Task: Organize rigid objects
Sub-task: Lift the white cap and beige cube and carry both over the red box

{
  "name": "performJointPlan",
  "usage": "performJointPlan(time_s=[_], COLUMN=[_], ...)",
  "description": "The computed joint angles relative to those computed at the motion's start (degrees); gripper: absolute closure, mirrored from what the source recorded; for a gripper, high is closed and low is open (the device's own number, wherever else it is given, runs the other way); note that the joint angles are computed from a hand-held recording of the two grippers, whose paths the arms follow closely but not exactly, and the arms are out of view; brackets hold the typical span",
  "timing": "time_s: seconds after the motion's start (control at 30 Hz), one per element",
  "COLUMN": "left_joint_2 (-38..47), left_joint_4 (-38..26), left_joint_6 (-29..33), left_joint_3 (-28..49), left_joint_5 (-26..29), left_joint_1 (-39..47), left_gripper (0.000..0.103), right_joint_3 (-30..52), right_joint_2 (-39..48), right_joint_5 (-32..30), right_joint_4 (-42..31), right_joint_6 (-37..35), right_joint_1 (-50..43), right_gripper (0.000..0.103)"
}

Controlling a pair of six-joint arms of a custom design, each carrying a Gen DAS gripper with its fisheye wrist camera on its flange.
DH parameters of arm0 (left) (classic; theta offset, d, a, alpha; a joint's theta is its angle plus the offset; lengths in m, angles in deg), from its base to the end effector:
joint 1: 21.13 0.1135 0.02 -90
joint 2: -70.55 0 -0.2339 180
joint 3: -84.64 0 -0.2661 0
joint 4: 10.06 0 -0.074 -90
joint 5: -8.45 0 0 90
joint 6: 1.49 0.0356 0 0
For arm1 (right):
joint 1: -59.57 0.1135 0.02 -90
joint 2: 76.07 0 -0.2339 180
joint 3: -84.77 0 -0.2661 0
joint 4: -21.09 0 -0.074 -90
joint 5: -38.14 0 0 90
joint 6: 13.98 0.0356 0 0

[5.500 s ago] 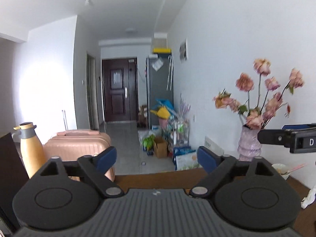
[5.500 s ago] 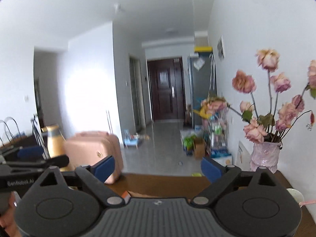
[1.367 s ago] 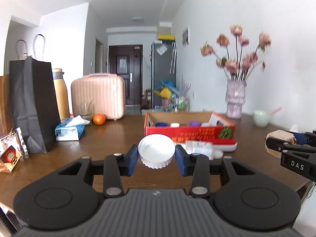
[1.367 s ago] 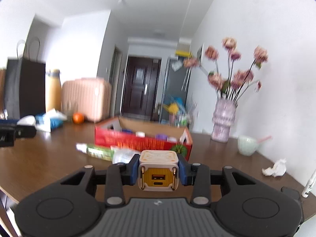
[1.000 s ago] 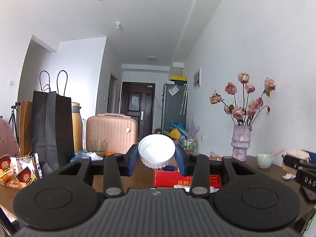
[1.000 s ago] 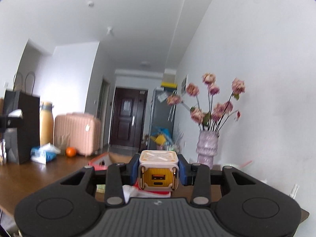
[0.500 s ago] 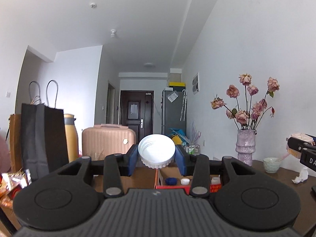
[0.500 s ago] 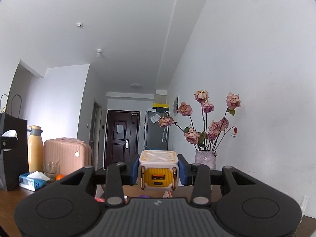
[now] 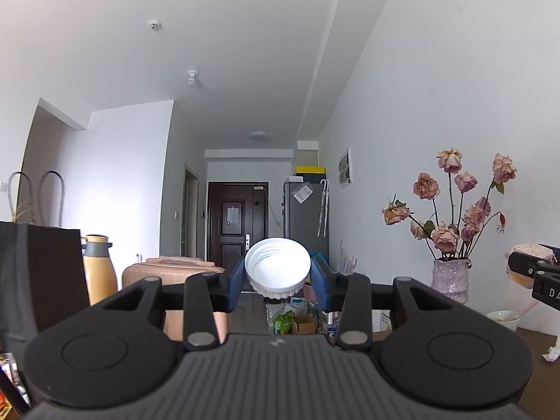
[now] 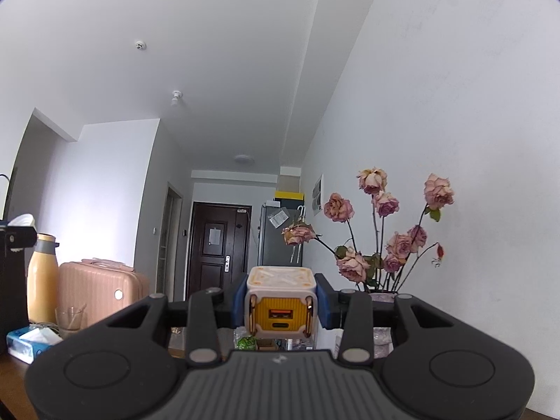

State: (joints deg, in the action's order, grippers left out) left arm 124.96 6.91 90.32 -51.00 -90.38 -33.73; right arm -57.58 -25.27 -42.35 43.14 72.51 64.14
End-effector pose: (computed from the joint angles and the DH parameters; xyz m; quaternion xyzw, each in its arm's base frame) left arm 0.2493 -0.0501 0.2704 0.0258 0.6632 -0.0193 0.7478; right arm 0.2388 0.0132 0.2511 0.0172 0.6507 -0.0469 0.7577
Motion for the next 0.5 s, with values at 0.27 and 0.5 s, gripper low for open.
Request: performJointPlan(time_s=[0.27, 0.5], left_joint_2=[18.42, 32.46], left_joint_4=[6.12, 4.4], left_joint_6=[0.25, -0.12], left_joint_3=[14.01, 28.5], left_joint_5=[2.35, 3.03], left_joint_1=[0.81, 1.5], left_gripper=[0.063, 0.063], right_joint_3=[16.3, 33.14], right_joint_2=[20.58, 35.91], right_joint_5=[-5.38, -7.14], right_joint_4=[4.03, 2.65], right_joint_6=[2.09, 0.82], right_joint_1=[-5.3, -8.09], right_gripper=[0.065, 0.065])
